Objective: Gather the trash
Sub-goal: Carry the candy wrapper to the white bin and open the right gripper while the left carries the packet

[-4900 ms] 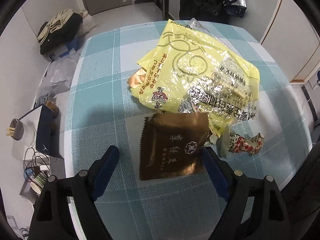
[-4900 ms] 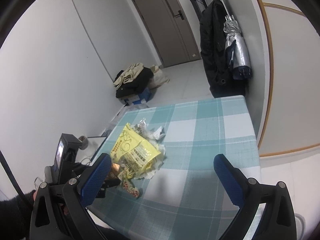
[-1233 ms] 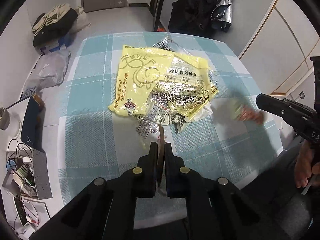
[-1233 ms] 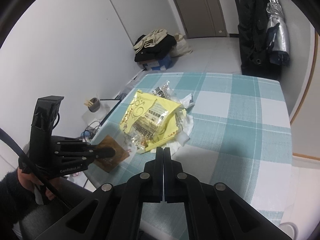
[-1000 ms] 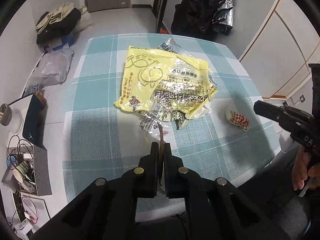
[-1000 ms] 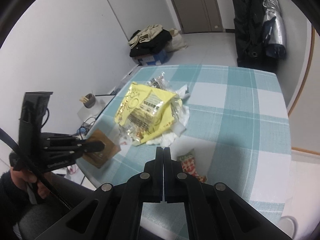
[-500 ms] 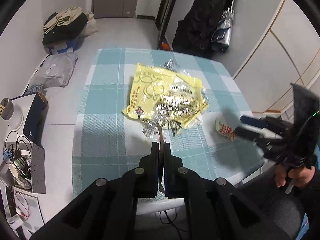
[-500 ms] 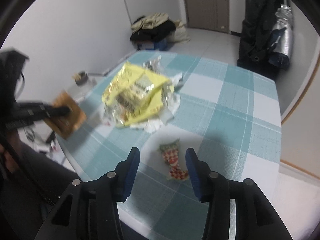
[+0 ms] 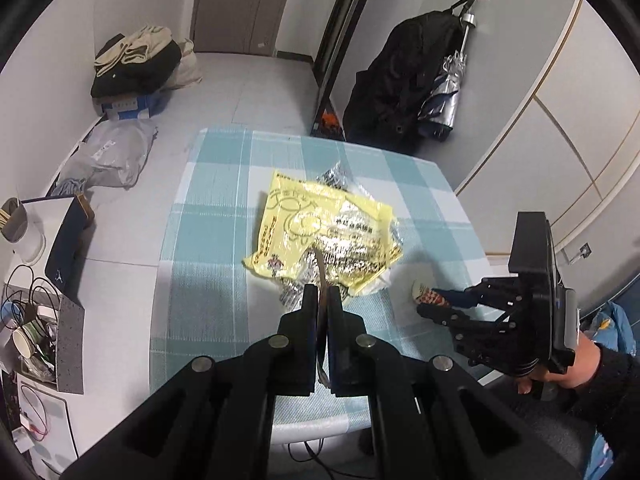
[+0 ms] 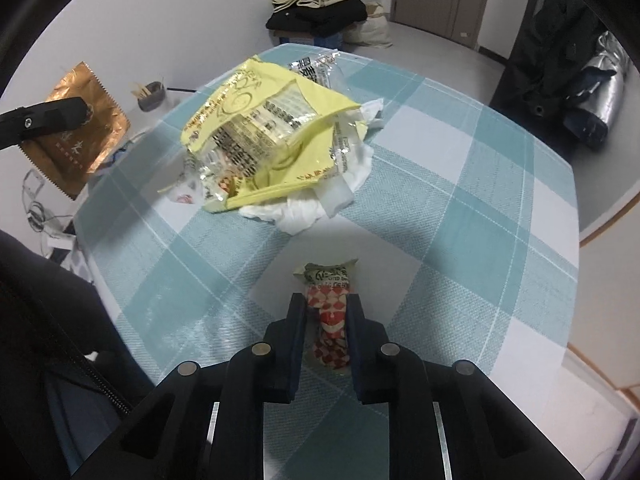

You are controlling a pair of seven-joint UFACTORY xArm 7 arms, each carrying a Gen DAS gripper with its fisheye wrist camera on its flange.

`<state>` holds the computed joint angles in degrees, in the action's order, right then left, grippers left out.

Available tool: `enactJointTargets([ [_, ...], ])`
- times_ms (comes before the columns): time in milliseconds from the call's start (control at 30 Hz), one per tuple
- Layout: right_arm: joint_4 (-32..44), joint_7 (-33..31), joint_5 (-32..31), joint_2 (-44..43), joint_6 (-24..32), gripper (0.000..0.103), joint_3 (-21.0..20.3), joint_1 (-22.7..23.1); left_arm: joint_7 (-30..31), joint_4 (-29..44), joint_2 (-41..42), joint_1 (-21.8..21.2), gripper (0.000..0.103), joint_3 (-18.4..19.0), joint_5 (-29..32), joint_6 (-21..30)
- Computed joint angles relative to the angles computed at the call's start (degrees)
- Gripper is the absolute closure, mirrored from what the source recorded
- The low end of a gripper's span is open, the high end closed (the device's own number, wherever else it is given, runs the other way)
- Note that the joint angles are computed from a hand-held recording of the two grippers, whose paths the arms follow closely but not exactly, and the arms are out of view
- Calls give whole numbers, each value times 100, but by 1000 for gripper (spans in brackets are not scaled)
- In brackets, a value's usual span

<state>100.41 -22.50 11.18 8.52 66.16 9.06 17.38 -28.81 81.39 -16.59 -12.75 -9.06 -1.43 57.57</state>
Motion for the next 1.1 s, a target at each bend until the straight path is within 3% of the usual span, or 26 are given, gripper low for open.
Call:
enactJointTargets([
  [533,39,146,2564,-1009,97,85,-471,-821,-415,642,425,-214,103,-323,532,-163],
  [800,-518,182,3233,-1897,-41,85,-1098,-1142,-563,1871,1228,-685,103,-589,1130,1],
  [1100,-1431,337,3049,-2652,-362,85,-1805,-1497,-261,4048,2851,-1728,103,-519,1321,408],
])
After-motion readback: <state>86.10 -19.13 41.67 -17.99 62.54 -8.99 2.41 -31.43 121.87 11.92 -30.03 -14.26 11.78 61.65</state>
